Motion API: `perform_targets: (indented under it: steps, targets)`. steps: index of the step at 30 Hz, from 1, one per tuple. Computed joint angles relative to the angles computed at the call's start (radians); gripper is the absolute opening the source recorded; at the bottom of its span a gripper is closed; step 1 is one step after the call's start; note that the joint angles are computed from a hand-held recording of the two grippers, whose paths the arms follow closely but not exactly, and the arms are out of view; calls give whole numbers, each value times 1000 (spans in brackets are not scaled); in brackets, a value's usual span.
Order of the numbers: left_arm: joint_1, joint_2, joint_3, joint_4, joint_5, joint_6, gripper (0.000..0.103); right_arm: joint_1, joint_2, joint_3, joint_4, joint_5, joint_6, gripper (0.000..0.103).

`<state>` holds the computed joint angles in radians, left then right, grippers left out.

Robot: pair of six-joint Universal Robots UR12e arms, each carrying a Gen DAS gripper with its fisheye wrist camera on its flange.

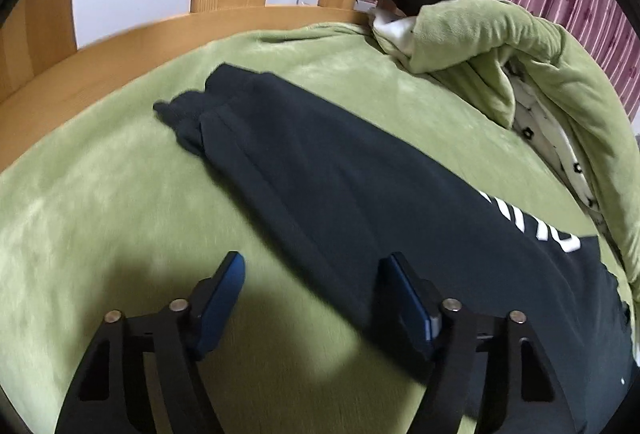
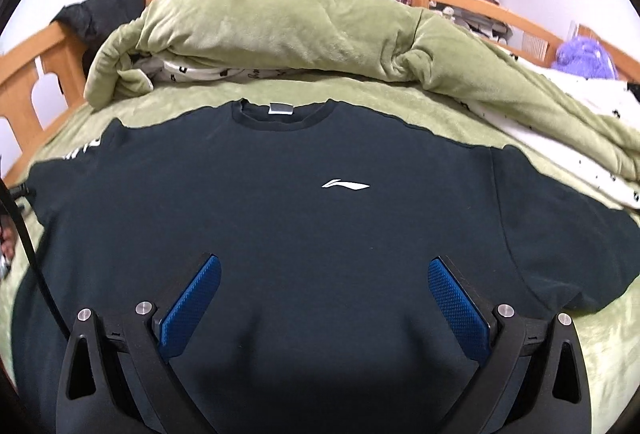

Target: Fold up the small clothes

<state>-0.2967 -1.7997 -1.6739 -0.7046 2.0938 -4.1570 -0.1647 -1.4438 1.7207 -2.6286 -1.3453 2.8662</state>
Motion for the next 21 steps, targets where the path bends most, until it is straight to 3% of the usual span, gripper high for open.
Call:
perform_targets:
  steps: [1,3,5,9,14,18,21]
  targets:
    - [0,-8,12,-15,16,10,58,-1,0,-1,3,4,3,102]
    - [0,-15,25,-25,24,35,28,-5,0,-13,48,30,24,102]
    - [-6,-27,52,-59,41,68,8,-8,-6,-16,65,57,31,102]
    - [-30,-30,92,-76,76,99,6,-4,-32,-2,14,53,24,102]
    - [-84,-38,173,-14,119,234,6,-3,-61,8,-20,41,31,102]
    - [-135,-75,255,38,160,362,6,-13,-85,11,-19,22,70,102]
    - [-171,-112,320,56,160,414,6,-31,-109,16,-23,37,113,102]
